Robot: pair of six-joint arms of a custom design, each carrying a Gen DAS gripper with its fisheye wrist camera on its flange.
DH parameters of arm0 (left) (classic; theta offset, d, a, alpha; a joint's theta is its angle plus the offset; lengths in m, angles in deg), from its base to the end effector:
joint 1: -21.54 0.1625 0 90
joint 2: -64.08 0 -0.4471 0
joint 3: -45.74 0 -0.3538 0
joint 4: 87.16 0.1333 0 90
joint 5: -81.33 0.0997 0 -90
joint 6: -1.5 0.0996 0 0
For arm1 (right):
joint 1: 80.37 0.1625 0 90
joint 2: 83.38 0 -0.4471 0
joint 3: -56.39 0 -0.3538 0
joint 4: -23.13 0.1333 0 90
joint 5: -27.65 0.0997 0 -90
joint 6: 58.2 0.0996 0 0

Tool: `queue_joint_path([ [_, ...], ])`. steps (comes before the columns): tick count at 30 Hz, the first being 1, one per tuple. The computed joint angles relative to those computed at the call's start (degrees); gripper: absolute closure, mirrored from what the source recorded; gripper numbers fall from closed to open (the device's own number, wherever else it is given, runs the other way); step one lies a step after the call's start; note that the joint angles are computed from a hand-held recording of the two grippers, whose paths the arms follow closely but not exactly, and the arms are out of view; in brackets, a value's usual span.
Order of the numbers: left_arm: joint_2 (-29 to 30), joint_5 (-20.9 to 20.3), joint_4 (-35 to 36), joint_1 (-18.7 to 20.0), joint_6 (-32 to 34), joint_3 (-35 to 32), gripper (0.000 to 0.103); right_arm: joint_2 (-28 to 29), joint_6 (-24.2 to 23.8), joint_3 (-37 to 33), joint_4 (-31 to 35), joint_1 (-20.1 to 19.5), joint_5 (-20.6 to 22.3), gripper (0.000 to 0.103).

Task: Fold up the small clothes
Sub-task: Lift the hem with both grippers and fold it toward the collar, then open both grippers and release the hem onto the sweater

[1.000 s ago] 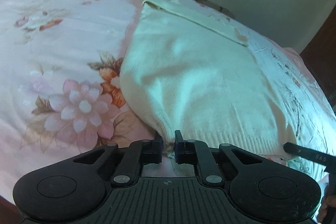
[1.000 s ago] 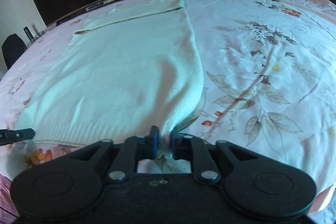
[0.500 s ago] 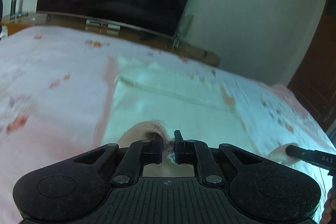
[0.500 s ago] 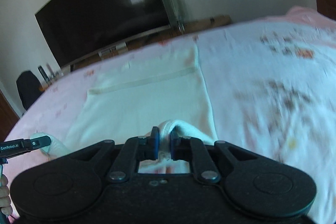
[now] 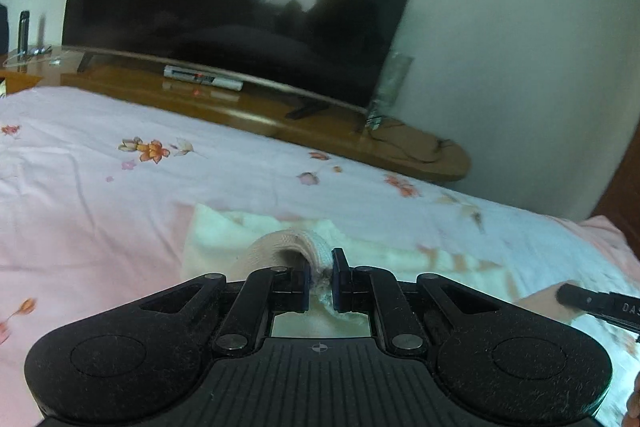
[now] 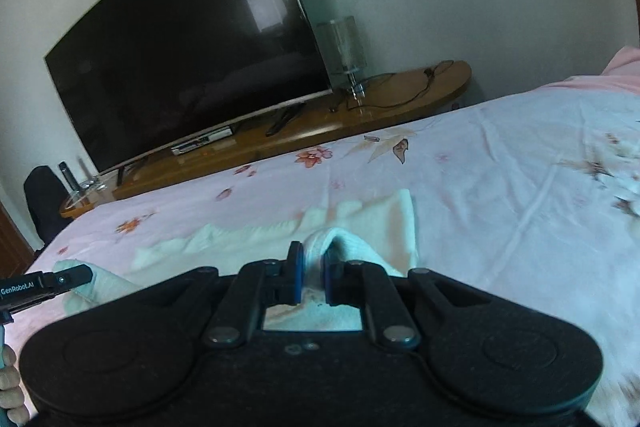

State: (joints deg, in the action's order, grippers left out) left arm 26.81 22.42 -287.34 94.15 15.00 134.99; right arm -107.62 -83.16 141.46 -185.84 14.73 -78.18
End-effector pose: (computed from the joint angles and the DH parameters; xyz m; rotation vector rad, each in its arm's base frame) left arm -0.0325 -0.7220 0.1943 0.2728 2.3425 -1.3184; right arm 0.1692 -0.7019 0.0712 0.4465 -2.3837 1.2660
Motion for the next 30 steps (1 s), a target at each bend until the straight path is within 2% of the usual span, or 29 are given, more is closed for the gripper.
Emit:
queue_joint_path([
  [3, 3.3, 1.6, 4.4, 1.1, 0.2, -6.7, 0.093, 2.5, 0.1, -6.3, 4.6, -1.1, -0.5, 0.093],
  [7, 5.6, 3.2, 13.1, 2.1, -2.6, -13.2, 0.092, 5.2, 4.2, -14.5, 13.0, -2.2, -1.2, 0.092],
  [9, 6.7, 3.2, 16.7, 2.7, -4.5, -16.4, 0.091, 6.5, 5.3, -18.1, 17.1, -2.4, -2.6, 0.087],
  [11, 6.8, 3.4, 19.8, 2.8, -6.1, -17.9, 0.083, 7.9, 5.7, -20.9, 18.8, -2.4, -4.2, 0.075],
  [12, 6.7, 3.3, 20.2, 2.8, -6.3, -18.0, 0.072, 8.3, 5.4, -21.5, 18.5, -2.4, -4.5, 0.072],
  [13, 6.6, 3.3, 19.6, 2.7, -6.0, -18.0, 0.048, 8.4, 5.6, -21.9, 18.4, -2.5, -4.6, 0.058],
  [14, 6.6, 4.4, 17.9, 2.4, -5.2, -17.8, 0.029, 8.3, 5.6, -21.9, 17.3, -2.5, -4.3, 0.04],
  [15, 7.0, 5.9, 14.0, 2.0, -3.3, -17.4, 0.0, 8.3, 4.6, -21.6, 15.4, -2.4, -4.1, 0.035],
  [17, 6.7, 6.2, 8.8, 1.5, -0.2, -16.3, 0.0, 8.4, 0.7, -21.4, 12.7, -2.0, -5.1, 0.035],
  [22, 5.4, 6.5, 11.9, 1.7, 2.1, -14.0, 0.0, 9.3, -9.4, -21.4, 11.6, -1.0, -6.3, 0.05],
  [23, 5.3, 6.1, 12.2, 1.7, 3.0, -13.3, 0.001, 9.6, -11.2, -21.5, 12.7, -0.7, -6.2, 0.052],
  [25, 5.6, 4.8, 13.8, 1.6, 4.8, -12.2, 0.019, 10.5, -13.1, -23.0, 16.1, -0.2, -5.8, 0.058],
  [26, 5.9, 4.5, 15.3, 1.6, 4.8, -12.3, 0.022, 10.9, -13.4, -23.7, 18.3, 0.0, -5.8, 0.06],
  [29, 8.7, 7.3, 14.2, 1.6, 7.6, -15.4, 0.023, 12.4, -13.5, -26.8, 23.6, 0.2, -6.2, 0.061],
  [30, 10.0, 8.8, 14.0, 1.9, 8.4, -17.5, 0.023, 13.5, -14.6, -28.5, 24.0, 0.2, -7.8, 0.061],
])
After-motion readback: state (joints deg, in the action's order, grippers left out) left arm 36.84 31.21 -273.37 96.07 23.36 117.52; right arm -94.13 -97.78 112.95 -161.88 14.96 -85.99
